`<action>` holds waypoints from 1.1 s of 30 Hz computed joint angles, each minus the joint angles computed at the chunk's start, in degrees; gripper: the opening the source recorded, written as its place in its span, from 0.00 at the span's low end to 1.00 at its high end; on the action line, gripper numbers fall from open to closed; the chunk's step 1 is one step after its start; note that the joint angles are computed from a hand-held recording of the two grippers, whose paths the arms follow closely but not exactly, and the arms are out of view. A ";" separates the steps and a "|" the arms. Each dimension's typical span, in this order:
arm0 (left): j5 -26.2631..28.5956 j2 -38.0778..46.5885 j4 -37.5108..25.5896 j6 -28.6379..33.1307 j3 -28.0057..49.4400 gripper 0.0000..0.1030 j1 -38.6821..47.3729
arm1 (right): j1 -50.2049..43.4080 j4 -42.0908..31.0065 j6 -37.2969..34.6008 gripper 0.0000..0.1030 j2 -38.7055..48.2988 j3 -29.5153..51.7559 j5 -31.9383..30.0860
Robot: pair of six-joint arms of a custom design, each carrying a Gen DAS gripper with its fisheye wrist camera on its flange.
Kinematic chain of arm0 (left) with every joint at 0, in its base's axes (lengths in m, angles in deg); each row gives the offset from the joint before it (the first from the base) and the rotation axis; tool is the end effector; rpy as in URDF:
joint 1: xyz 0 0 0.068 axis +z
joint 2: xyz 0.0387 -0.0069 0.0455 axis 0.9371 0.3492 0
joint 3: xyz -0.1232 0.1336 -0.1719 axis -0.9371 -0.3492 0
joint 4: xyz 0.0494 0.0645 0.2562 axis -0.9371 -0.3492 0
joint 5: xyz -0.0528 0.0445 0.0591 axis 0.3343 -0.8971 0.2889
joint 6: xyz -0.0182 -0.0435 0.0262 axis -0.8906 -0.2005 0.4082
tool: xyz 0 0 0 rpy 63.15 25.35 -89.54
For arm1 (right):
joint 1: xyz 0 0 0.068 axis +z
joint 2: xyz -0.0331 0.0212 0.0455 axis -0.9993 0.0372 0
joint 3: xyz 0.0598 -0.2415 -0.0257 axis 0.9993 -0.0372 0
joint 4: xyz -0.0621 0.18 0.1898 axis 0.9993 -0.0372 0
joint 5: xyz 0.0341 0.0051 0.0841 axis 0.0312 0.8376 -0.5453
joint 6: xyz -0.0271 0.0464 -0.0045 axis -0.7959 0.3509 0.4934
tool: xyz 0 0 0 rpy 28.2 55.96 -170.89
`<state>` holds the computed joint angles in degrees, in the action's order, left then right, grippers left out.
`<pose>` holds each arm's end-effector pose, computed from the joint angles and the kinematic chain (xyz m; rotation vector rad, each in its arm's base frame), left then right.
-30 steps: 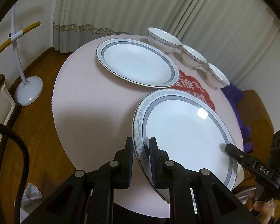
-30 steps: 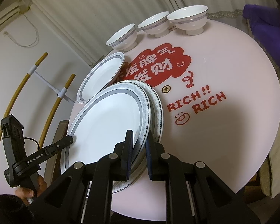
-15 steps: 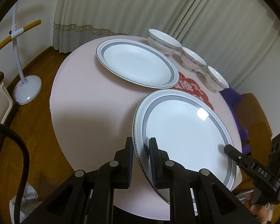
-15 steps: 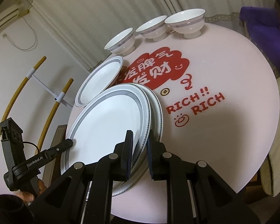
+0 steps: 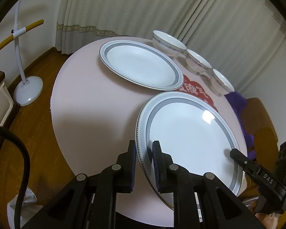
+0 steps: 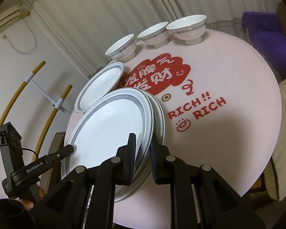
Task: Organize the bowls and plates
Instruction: 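Lower the held plates onto the plate beside the bowls with both tools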
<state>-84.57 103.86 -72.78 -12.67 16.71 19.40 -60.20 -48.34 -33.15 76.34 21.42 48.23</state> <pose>0.1447 -0.1548 0.2879 -0.3347 2.4459 -0.4205 0.2388 0.1292 0.2245 0.1243 2.4682 0.6252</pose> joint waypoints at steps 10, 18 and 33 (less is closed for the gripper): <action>0.58 0.73 -0.05 -0.13 0.45 0.13 0.51 | -0.30 -1.23 0.95 0.15 0.43 0.93 -0.25; 0.34 1.00 -0.25 -0.61 0.47 0.13 0.34 | 0.26 -2.18 1.36 0.15 0.87 1.66 0.92; 0.34 1.24 -0.11 -0.42 0.51 0.13 0.22 | 0.63 -4.43 2.10 0.19 1.35 3.30 0.98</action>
